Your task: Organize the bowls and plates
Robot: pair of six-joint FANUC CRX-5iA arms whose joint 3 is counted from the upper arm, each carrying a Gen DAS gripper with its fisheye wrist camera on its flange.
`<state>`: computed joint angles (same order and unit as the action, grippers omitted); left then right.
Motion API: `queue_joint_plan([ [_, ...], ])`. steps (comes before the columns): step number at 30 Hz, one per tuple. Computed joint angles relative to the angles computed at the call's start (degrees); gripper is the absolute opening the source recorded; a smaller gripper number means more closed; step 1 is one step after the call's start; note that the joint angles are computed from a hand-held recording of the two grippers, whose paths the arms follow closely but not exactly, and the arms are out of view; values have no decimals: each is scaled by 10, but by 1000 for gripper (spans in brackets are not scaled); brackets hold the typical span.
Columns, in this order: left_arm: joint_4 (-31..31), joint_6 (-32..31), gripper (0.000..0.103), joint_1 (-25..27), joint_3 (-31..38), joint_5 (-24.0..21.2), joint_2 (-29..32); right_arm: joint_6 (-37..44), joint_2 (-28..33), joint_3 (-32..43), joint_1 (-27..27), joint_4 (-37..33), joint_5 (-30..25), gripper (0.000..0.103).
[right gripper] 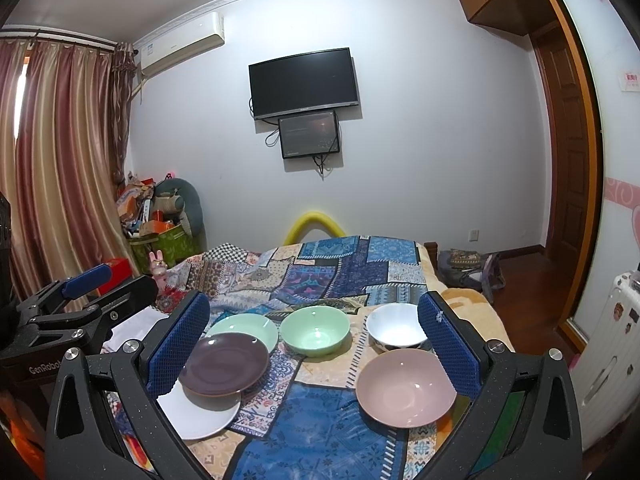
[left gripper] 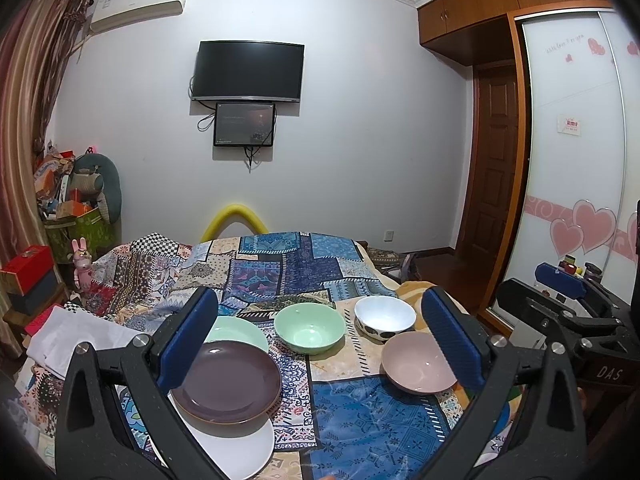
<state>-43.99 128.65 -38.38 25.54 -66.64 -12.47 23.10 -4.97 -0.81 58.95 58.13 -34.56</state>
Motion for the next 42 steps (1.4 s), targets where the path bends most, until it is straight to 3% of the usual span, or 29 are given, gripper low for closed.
queue_joint_plan([
  [42,11,1,103,6,-2,5,1,2,3,-1,4,-3,-1,103],
])
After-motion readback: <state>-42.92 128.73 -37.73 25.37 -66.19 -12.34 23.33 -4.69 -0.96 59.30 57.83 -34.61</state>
